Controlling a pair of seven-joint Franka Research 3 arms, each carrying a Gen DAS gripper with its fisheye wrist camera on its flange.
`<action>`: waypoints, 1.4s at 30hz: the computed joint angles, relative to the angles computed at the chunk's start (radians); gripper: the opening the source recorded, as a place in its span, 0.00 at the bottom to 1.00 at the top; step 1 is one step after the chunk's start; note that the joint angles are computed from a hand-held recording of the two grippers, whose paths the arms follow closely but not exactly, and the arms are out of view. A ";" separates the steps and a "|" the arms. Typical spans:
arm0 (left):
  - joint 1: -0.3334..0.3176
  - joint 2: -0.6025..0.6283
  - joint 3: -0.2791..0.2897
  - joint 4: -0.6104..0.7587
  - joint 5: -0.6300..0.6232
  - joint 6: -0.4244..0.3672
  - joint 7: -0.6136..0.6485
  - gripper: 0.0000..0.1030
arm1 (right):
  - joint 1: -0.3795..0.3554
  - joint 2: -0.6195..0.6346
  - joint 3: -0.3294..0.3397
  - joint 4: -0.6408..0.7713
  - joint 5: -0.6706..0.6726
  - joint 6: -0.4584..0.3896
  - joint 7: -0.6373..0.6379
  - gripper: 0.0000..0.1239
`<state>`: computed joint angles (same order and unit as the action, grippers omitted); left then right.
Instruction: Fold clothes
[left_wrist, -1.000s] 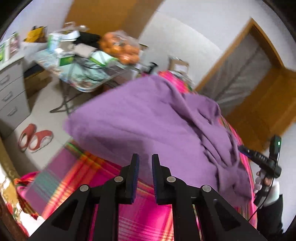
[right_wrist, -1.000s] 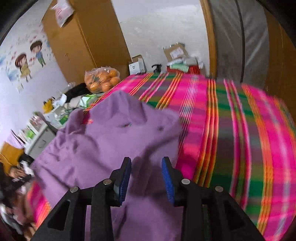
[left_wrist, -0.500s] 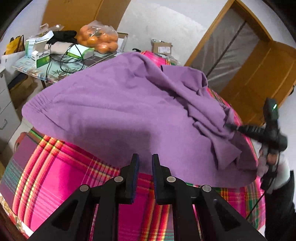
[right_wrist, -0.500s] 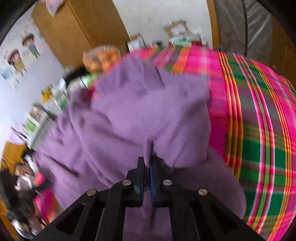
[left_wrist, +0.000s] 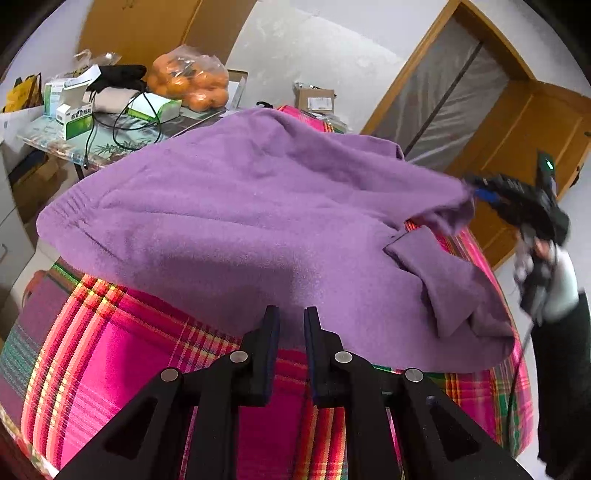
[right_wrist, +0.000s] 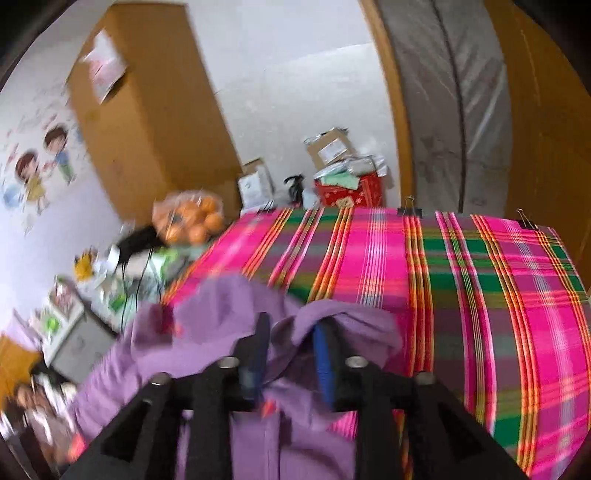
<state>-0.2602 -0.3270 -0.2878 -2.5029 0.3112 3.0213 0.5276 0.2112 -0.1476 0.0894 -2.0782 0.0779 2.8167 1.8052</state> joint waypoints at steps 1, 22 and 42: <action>0.025 -0.001 -0.024 0.003 0.022 0.000 -0.019 0.13 | 0.014 -0.034 -0.002 -0.045 0.025 -0.009 -0.022 0.29; 0.133 -0.008 -0.125 0.031 0.311 -0.038 -0.223 0.13 | 0.146 -0.325 -0.004 -0.430 0.328 0.029 -0.108 0.05; 0.100 0.001 -0.108 0.057 0.360 -0.101 -0.242 0.13 | -0.479 -1.065 0.082 -0.713 0.025 -0.169 0.175 0.05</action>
<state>-0.1600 -0.3260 -0.3955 -2.4455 0.6712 2.9203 0.2853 -0.2677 -1.2122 0.1710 -2.7916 0.1025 2.6477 1.9801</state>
